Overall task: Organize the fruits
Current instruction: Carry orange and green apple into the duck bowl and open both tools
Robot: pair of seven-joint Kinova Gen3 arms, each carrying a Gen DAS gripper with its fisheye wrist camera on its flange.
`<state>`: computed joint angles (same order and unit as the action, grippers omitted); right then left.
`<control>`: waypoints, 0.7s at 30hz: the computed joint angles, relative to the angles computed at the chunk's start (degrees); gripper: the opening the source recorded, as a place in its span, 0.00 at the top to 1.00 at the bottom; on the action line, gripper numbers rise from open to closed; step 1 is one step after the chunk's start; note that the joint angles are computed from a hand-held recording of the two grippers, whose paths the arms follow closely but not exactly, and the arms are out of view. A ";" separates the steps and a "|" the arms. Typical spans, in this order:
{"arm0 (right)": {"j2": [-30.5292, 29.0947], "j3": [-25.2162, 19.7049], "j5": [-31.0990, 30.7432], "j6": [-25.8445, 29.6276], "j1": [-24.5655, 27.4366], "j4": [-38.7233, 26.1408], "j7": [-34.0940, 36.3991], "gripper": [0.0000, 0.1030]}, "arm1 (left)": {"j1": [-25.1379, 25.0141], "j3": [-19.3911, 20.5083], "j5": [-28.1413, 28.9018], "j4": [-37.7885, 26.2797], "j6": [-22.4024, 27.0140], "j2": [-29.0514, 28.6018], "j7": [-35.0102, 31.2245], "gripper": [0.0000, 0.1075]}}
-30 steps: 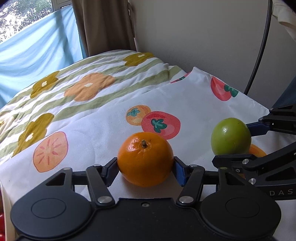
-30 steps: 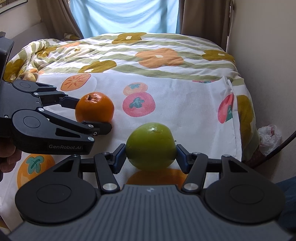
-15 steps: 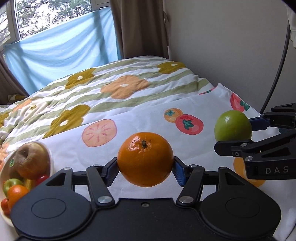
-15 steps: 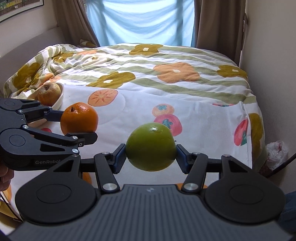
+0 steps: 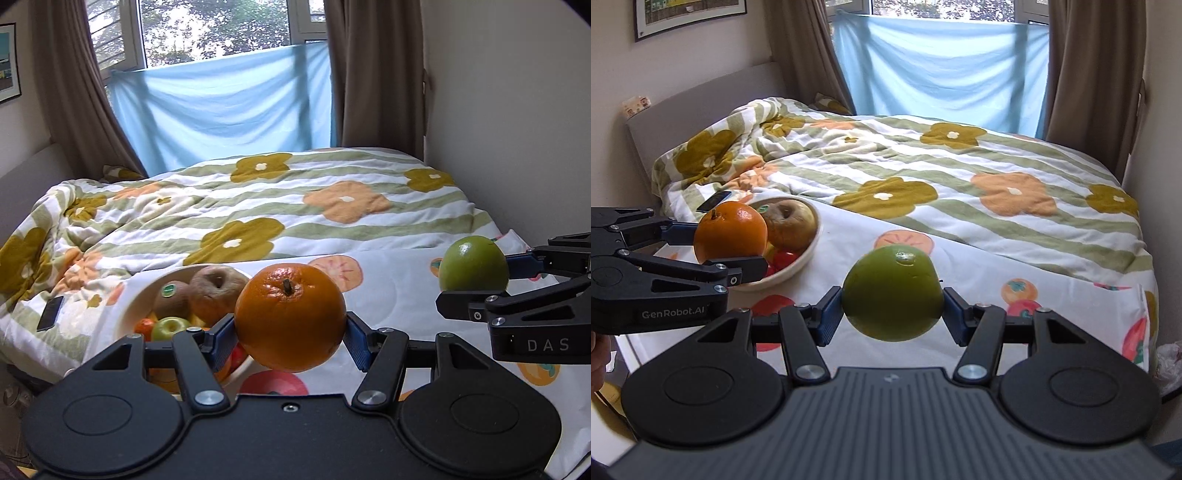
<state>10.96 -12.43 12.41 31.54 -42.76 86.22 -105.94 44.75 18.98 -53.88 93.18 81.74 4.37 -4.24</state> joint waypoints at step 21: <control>17.25 5.51 5.82 11.61 -17.66 -26.20 -9.82 0.30 | -18.40 -8.49 10.59 16.62 -17.12 -19.56 -19.54 0.40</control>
<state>28.21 -6.93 18.23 43.15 -60.42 60.02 -115.76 26.35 10.49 -43.29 109.80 64.62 -15.19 -23.77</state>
